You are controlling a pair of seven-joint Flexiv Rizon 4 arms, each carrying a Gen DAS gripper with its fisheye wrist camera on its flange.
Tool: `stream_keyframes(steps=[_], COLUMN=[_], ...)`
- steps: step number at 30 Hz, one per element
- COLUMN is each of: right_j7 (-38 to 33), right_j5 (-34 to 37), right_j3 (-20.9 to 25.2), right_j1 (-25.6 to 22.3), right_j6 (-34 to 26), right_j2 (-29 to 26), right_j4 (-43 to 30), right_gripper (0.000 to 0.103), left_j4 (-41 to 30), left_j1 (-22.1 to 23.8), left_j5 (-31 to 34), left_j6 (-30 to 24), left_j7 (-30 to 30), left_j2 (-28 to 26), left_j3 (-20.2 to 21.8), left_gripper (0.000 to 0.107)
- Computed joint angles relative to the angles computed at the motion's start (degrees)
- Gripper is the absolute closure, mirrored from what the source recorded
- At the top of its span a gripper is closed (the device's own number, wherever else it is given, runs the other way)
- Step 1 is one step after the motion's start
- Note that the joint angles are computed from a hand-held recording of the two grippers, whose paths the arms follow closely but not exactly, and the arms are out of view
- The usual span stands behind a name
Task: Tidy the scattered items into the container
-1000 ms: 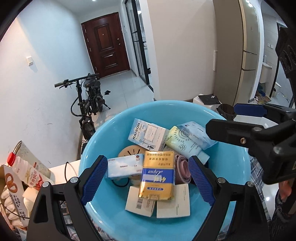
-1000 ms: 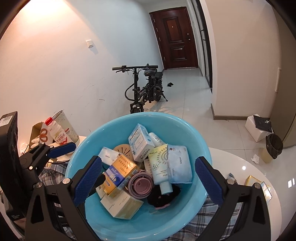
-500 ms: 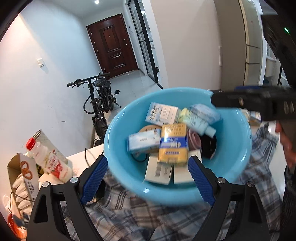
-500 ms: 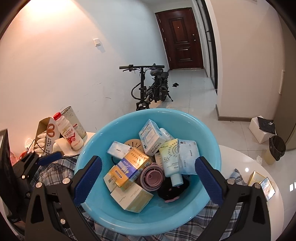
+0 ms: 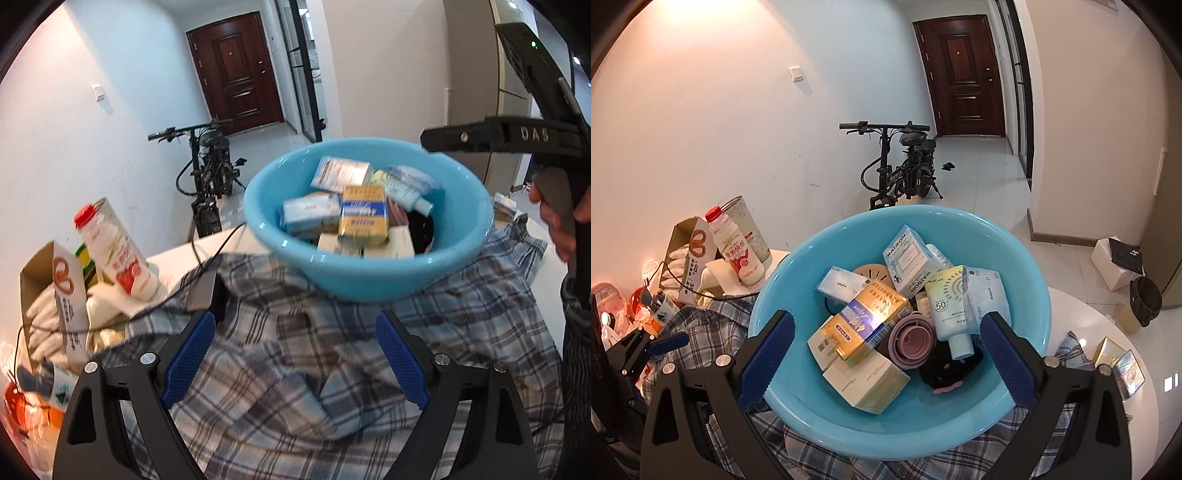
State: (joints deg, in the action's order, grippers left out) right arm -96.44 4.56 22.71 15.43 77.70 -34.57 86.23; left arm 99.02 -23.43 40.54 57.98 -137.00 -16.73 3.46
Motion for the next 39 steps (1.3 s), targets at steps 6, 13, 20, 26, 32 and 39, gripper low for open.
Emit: stream_keyframes(steps=[6,13,20,26,32,39], right_j7=[0.2,1.76,4.61,6.41,9.67,15.05], right_j5=[-0.53,-2.05,-4.04,-5.69,-7.87,-12.41], right_j3=[-0.52,-2.26,-2.17,-4.03,-5.35,-10.18], right_j1=[0.84,2.49,2.9,4.54,5.29,8.58], right_j6=[-0.09,0.84,2.53,4.12,9.87,19.32], right_j2=[0.16,0.81,0.19,1.33,2.86,5.92], right_j4=[0.61,2.83,3.97,7.67,13.0,20.74], right_gripper=[0.003,0.003,0.003,0.003,0.003,0.003], left_j4=[4.94,9.51,7.38,7.66,6.57,5.83], left_j1=[0.3,3.2,0.31,0.69,-1.14,-2.8], left_j5=[0.68,-0.9,4.01,2.22,2.41,1.18], left_j6=[-0.31,9.02,3.63,5.03,4.62,5.81], left_j7=[-2.87,-8.86,-12.14,-9.77,-9.24,-9.13], left_j2=[2.55,2.33,2.19,0.55,-1.05,-2.66], left_j3=[0.37,0.7,1.22,0.17,0.35,1.14], left_gripper=[0.016,0.016,0.016,0.016,0.016,0.016])
